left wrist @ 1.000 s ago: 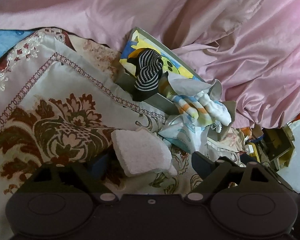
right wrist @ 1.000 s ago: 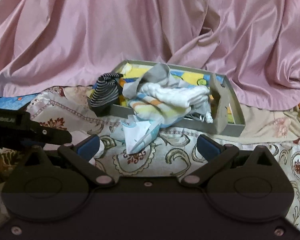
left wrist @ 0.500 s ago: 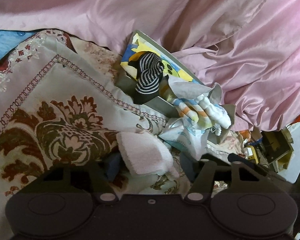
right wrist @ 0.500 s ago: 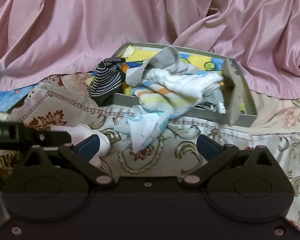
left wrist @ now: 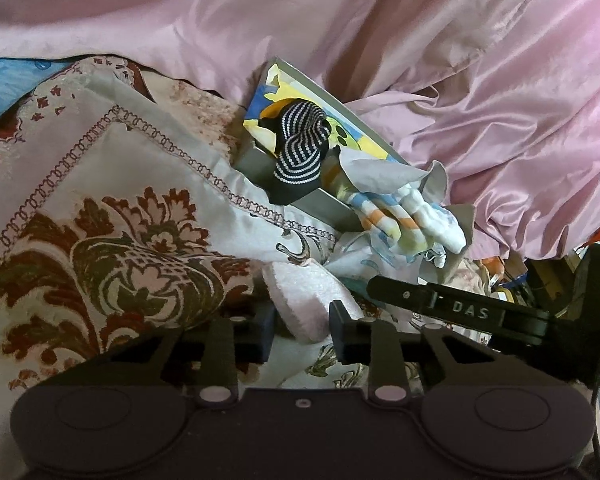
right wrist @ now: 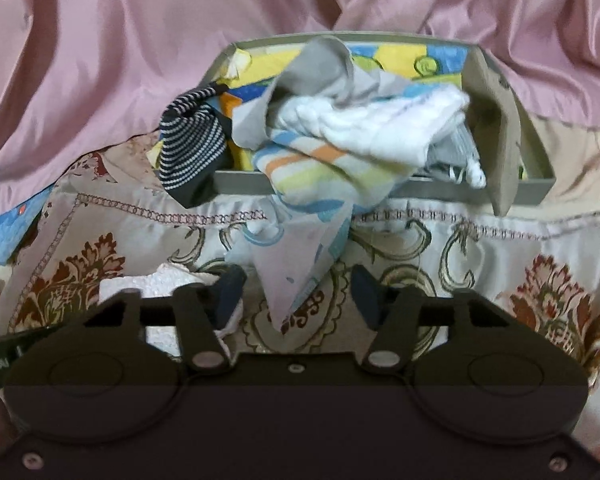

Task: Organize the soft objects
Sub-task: 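Grasp the white fluffy pad with the left tool while the right tool grasps the crumpled white paper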

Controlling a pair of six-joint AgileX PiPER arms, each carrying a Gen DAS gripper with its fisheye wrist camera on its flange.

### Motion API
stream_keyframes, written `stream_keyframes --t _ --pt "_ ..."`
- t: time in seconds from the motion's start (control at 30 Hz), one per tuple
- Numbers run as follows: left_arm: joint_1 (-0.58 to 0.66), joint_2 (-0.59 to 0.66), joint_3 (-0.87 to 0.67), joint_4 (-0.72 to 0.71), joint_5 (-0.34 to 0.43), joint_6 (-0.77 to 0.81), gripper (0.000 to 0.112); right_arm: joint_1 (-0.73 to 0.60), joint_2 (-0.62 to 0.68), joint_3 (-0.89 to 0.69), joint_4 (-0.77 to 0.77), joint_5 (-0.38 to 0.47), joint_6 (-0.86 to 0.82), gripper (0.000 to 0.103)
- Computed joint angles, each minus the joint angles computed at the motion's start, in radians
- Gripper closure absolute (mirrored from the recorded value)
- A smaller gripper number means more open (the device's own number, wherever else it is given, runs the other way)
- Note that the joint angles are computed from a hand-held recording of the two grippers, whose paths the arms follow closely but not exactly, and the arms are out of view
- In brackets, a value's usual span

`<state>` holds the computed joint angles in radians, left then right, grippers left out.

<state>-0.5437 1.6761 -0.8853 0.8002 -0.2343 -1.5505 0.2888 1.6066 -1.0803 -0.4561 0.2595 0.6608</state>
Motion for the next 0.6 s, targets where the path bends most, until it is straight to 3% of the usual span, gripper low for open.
stream_keyframes --t 0.07,0.17,0.43,0.6 --pt "-0.001 0.001 0.001 -0.017 -0.004 0.014 0.083 -0.023 0.01 -0.007 0.089 -0.005 -0.081 0.07" --pt "0.0 0.001 0.003 -0.022 -0.012 0.022 0.086 -0.026 0.014 -0.003 0.089 -0.01 -0.076 0.08" --pt "-0.014 -0.009 -0.007 -0.029 0.015 0.055 0.09 0.032 0.015 0.01 -0.249 0.01 0.237 0.091" --pt "-0.022 -0.013 -0.013 -0.04 0.036 0.065 0.092 0.055 0.007 0.025 -0.365 0.014 0.346 0.094"
